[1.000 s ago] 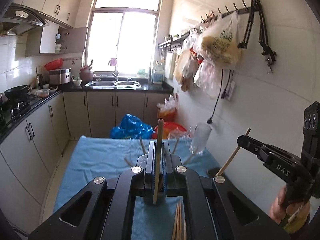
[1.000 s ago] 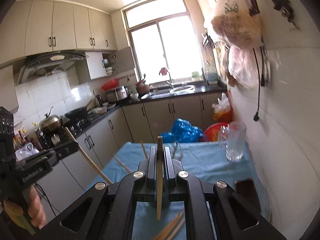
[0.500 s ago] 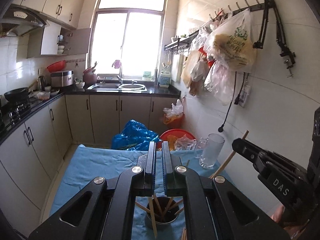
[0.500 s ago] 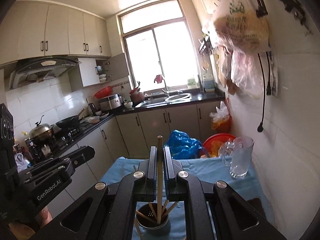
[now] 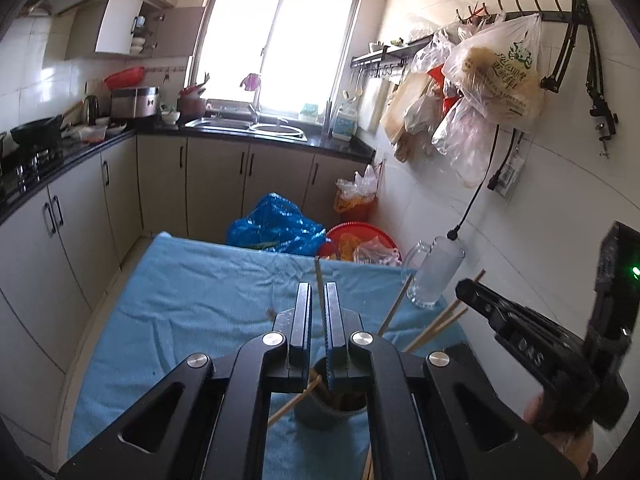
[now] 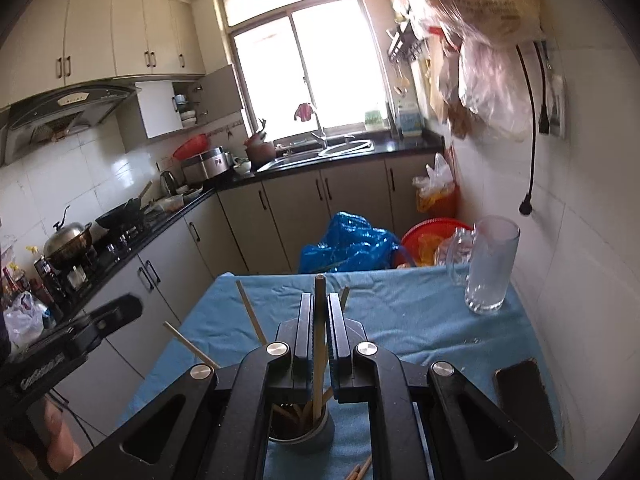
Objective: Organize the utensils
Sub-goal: 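Open both grippers to drop the chopsticks into the dark cup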
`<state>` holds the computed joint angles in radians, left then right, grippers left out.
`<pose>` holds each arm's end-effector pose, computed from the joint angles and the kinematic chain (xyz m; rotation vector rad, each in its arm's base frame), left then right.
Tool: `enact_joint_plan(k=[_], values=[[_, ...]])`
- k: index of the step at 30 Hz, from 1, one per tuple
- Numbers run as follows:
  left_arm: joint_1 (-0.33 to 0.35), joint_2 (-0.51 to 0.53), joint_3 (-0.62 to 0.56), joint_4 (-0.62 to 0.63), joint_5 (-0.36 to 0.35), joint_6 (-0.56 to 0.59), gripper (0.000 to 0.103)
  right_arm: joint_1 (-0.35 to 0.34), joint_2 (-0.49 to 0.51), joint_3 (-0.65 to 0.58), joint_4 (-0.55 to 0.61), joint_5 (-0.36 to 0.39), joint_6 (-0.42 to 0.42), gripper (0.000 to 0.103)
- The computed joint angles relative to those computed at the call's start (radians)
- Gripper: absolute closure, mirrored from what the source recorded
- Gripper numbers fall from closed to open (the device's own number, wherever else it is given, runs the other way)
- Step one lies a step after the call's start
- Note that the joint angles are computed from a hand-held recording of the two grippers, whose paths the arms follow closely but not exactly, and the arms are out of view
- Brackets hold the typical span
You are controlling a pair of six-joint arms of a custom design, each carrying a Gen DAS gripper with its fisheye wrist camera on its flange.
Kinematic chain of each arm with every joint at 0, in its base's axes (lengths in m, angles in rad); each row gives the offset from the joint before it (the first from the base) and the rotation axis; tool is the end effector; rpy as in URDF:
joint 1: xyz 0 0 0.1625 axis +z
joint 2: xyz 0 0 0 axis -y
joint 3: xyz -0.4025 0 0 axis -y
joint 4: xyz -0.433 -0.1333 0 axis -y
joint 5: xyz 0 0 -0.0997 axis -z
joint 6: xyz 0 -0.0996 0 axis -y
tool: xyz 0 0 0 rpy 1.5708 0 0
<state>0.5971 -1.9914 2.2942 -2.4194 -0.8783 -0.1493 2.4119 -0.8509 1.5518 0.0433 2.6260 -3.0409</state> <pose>-0.1986 -0.3731 0.3870 0.8056 2.5014 -1.1217 0.4522 -0.3418 0.0793 0.2657 -2.2037 1.4090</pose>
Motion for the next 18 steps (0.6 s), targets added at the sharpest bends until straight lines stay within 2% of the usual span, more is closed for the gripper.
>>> enact_joint_plan(k=[1,3,4,5,8,12,15,18], values=[[0.001,-0.017,0.006,0.019,-0.002,-0.007,0.097,-0.004,-0.001,0.003,0.011,-0.012,0.021,0.092],[0.001,-0.045,0.013,0.05,-0.004,-0.016,0.096,-0.006,-0.004,0.008,0.018,-0.007,0.038,0.077],[0.001,-0.061,0.016,0.066,-0.006,-0.019,0.093,-0.001,-0.007,0.013,0.011,0.001,0.037,0.065],[0.0,-0.076,0.021,0.081,-0.005,-0.022,0.086,0.004,-0.018,0.025,-0.008,0.011,0.027,0.06],[-0.011,-0.132,0.046,0.114,0.015,-0.015,0.071,0.025,-0.033,0.034,-0.007,0.033,0.031,0.058],[-0.011,-0.203,0.085,0.174,0.05,0.017,0.065,0.06,-0.045,0.043,0.046,0.065,0.084,0.048],[0.04,-0.213,0.083,0.263,0.009,0.029,0.065,0.083,-0.039,0.044,0.173,0.065,0.196,0.045],[0.078,-0.2,0.095,0.291,0.0,0.08,0.065,0.101,-0.009,0.039,0.383,0.054,0.373,0.04]])
